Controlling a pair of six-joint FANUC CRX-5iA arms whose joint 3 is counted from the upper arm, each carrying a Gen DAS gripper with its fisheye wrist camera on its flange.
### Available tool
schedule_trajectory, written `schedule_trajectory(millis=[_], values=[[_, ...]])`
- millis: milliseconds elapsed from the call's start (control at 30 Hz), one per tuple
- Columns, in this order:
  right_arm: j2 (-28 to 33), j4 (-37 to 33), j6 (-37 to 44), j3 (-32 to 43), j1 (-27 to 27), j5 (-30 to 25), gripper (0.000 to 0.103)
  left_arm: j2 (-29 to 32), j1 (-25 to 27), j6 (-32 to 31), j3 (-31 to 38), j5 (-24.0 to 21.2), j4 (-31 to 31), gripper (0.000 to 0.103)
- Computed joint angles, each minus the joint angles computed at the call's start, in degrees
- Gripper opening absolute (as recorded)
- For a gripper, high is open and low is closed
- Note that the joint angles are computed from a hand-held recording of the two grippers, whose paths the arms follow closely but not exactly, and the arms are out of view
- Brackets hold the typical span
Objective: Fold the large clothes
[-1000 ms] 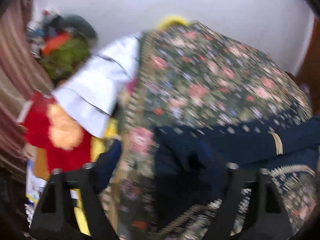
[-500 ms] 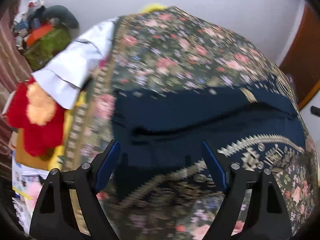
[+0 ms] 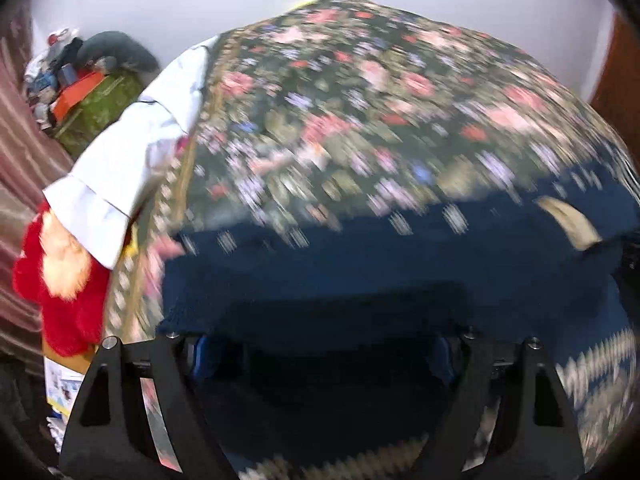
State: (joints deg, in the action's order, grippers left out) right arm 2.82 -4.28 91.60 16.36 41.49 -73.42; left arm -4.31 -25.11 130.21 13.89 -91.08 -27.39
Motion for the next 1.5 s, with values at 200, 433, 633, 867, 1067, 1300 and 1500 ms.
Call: schedule_trajectory(millis=[200, 433, 633, 867, 1067, 1300, 1500], values=[[-1.3, 8.3, -12.1, 0.2, 1.0, 10.3, 0.009, -0.9, 3.5, -0.2, 5.9, 1.2, -2.0, 0.079], [-5.2, 2.3, -4.0, 1.0, -0.8, 3.1, 0.009, -4.3, -0.3, -0.5, 5.4, 1.2, 0.2, 0.079], [-14.3, 5.8, 1.0, -9.5, 2.5, 1.5, 0.009, -4.1, -5.0, 0.1, 2.7, 3.1, 5.0, 0.079], [-16.1, 18.5, -6.4, -22.6, 8.5, 2.4, 0.009, -0.4, -9.2, 5.5, -1.0, 5.6, 8.1, 0.081], [-20.2, 30.6, -12.7, -32.2, 13.7, 7.6, 0.009, 0.8, -12.8, 10.9, -2.5, 4.8, 3.2, 0.096], [-21.3, 32.0, -12.1, -33.1, 12.4, 7.9, 0.009, -3.3, -13.7, 13.7, -3.7, 2.0, 3.1, 0.095], [-21.7, 24.3, -7.1, -29.2, 7.0, 6.2, 0.009, -12.0, -17.9, 25.0, -9.7, -2.9, 0.4, 0.095]])
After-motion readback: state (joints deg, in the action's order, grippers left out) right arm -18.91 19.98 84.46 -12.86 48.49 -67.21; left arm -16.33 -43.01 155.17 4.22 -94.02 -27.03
